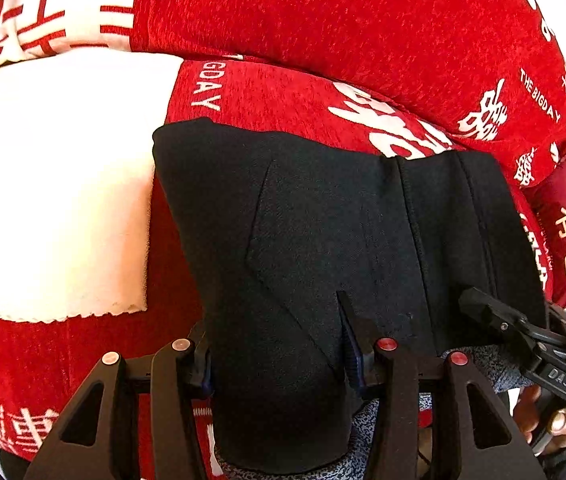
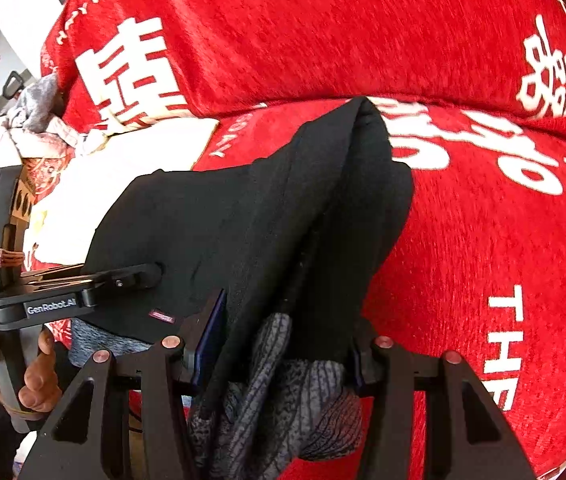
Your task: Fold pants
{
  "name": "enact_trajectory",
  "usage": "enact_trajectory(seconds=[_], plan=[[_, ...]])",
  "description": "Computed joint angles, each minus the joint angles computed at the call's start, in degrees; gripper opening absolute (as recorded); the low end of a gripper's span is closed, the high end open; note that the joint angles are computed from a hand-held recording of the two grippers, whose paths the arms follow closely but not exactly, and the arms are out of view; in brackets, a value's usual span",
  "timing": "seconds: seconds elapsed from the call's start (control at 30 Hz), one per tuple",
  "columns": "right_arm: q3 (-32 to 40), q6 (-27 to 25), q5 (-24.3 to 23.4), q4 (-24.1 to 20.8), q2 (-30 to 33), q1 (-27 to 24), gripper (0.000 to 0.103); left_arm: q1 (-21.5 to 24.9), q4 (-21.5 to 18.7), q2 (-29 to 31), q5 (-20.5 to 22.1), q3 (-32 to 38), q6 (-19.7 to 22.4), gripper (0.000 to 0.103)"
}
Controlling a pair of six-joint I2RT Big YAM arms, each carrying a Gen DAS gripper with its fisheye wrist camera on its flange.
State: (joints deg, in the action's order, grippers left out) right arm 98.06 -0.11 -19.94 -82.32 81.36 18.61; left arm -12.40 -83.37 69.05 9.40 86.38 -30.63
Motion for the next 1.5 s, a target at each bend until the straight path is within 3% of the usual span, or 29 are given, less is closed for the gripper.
enact_trajectory(seconds=[0.37, 0.43, 0.5, 0.53, 0.63, 0.7, 0.77, 0.83, 0.93, 1.07, 1.17, 1.23, 1.33, 1.43, 1.5], plan=[[-2.86, 1.08, -2.03, 1.31, 0.32, -2.30, 0.069, 1.82, 2.74, -1.51, 3.00, -3.33, -0.54, 0.069], [-3.40, 1.40, -2.69, 1.50, 0.33, -2.79, 0.072, 1.50, 2.78, -1.56, 1.88, -3.52, -0.28, 0.075], [-3.98, 2.31, -4.06, 1.48, 0.60, -3.61, 0.078, 0.90, 1.76, -1.30, -1.86, -3.48, -0.28, 0.099], [-4.24, 2.82, -4.98, 1.32, 0.82, -4.06, 0.081, 0.85, 1.80, -1.41, -2.61, -3.74, -0.43, 0.100], [-4.87, 4.05, -8.19, 0.76, 1.38, -5.49, 0.088, 2.21, 2.67, -2.27, -0.05, -5.05, -0.69, 0.100], [-4.35, 4.53, -7.65, -0.14, 1.30, -5.61, 0.088, 2.81, 1.53, -2.65, -0.35, -4.63, -0.82, 0.100], [-3.76, 5.05, -3.68, 0.21, 0.18, -4.66, 0.088, 2.76, -0.23, -3.68, -3.07, -3.60, -1.43, 0.100], [-3.93, 4.00, 3.97, 2.66, -2.94, -2.73, 0.088, 2.26, -1.55, -5.28, -5.92, -2.97, -2.06, 0.100], [-5.97, -0.94, 11.02, 6.96, -8.71, 0.63, 0.089, 0.59, -1.97, -8.62, -7.87, -2.62, -4.00, 0.100], [-9.39, -9.08, 11.42, 7.81, -13.66, 6.03, 0.090, -4.22, 0.25, -11.05, -6.26, -2.57, -5.88, 0.100], [-11.95, -12.05, 11.81, 8.12, -14.93, 8.09, 0.090, -8.34, 4.68, -11.95, -5.50, -3.08, -6.75, 0.100], [-13.04, -11.92, 12.78, 7.94, -14.77, 7.72, 0.090, -9.48, 5.27, -11.57, -5.23, -3.23, -6.09, 0.100], [-14.10, -10.64, 10.55, 7.04, -14.21, 4.97, 0.090, -9.46, 4.75, -10.38, -3.70, -5.26, -5.23, 0.100], [-14.07, -7.81, 10.06, 5.77, -12.77, 2.98, 0.101, -8.95, 4.97, -10.28, -4.02, -7.73, -5.30, 0.100], [-14.49, -5.63, 8.18, 4.43, -11.88, 0.71, 0.101, -9.66, 4.64, -10.14, -5.18, -7.61, -4.21, 0.100]])
